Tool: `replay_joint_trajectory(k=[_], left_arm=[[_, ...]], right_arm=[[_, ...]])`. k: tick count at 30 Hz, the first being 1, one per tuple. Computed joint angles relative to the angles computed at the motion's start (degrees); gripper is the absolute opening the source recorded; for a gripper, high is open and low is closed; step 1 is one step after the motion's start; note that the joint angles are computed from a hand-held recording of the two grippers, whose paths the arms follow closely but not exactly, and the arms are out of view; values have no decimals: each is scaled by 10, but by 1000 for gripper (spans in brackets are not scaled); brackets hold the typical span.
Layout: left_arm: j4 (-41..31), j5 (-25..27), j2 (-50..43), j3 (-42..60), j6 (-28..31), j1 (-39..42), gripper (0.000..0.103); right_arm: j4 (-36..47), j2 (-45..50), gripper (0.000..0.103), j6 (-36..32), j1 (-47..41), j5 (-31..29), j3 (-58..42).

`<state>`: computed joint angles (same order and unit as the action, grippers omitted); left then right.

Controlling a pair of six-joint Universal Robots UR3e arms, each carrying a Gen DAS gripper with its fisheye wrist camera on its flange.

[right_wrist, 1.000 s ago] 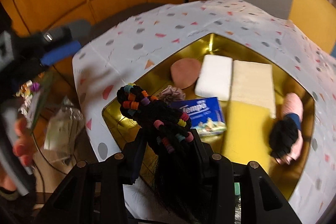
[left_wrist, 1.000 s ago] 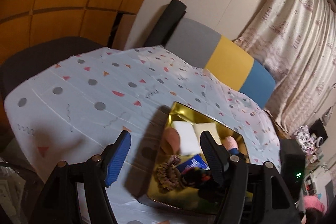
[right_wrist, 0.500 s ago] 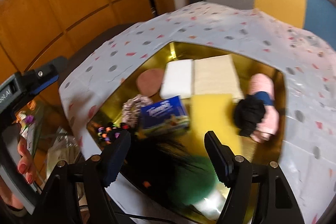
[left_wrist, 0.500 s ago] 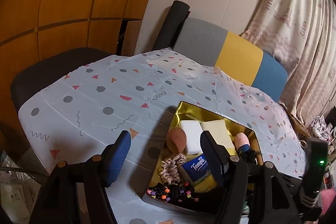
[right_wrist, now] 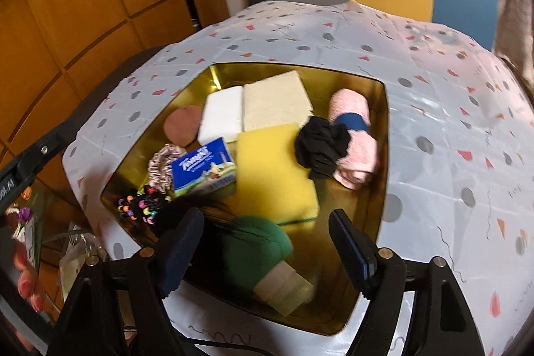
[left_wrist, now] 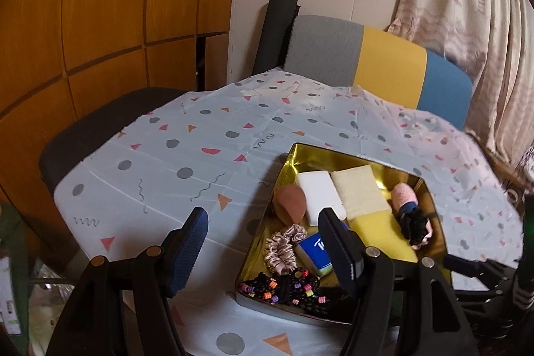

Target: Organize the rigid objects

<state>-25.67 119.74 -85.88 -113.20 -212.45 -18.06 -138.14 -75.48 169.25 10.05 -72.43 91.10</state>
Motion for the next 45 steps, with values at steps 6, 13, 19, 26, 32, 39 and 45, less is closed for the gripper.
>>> replay_joint_trajectory(k=[6,13,19,26,32,39,45], left_arm=[[-38,33,-16,24,-20,-17,70],[-165,95,-40,86,-74,-41,70],[-201,55,-41,109,-50,-35,69],[-230,33,-48,132,-45,-33,70],[-237,39,-50,142,-47,-34,70],[-244,35,-53,150,-42,-38,70],[-249,33,-56,154,-43,-40,69]], right_arm=[[-6,-13,94,21,0,-25,8],[-36,-31,103,63,7,-51,15],[-48,-27,103,96,37,-121,0],[-25,-13,103,143,64,-204,-30],[-25,-16,103,160,65,-211,-28],[-32,-17,103,166,66,-215,-25],[-31,-18,103,166,63,-204,-24]])
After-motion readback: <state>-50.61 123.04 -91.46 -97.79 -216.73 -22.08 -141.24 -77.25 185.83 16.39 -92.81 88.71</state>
